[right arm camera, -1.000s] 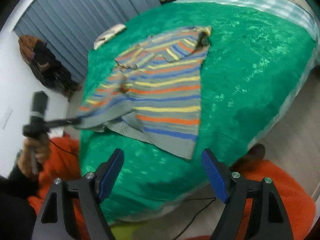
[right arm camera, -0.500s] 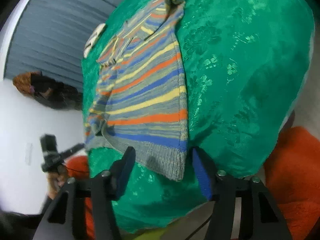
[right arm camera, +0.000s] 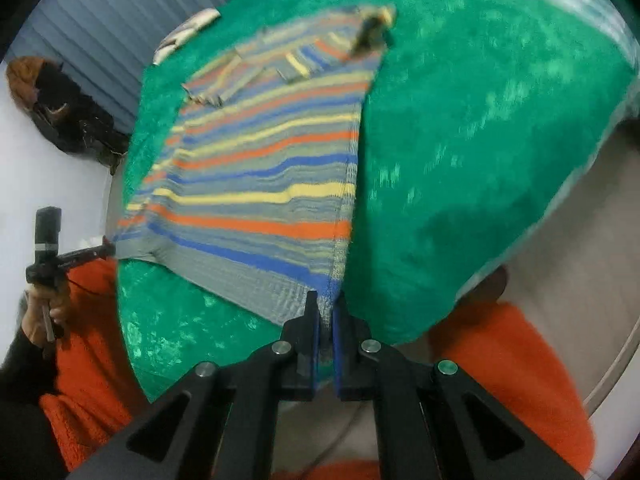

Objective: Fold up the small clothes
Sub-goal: 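Grasp the hem with the left gripper and pull it flat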

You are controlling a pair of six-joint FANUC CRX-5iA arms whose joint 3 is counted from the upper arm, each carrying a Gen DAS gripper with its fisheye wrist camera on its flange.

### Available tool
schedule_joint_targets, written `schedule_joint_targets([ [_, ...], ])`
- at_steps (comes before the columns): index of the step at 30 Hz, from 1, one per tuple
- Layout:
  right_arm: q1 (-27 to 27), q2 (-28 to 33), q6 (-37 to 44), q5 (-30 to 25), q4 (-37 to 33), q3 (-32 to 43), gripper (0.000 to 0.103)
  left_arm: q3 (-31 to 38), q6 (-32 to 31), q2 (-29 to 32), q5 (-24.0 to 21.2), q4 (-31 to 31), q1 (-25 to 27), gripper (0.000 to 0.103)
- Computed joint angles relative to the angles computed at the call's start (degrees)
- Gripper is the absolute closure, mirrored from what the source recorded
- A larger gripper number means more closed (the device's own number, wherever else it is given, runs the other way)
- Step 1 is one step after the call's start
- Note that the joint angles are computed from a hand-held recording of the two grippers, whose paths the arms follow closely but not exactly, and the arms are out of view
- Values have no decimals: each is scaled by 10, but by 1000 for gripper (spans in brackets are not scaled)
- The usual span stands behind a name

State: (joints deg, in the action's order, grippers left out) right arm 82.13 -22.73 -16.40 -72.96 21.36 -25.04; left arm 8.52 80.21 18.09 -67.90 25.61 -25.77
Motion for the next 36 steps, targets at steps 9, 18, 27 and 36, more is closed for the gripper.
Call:
schedule_joint_targets([
  [9, -1, -39, -126, 129, 47, -91, 63, -7, 17, 13, 31, 46, -15, 39],
  [18, -3, -15, -76, 17, -6, -30, 99, 92, 72, 41, -57, -86, -33, 101],
  [27, -43, 9, -51, 53, -53, -39, 99, 90, 91, 45, -47, -135, -55, 100],
  [36, -4, 10, -63, -26, -57, -2, 75, 89, 109, -19, -50, -234, -69, 52],
])
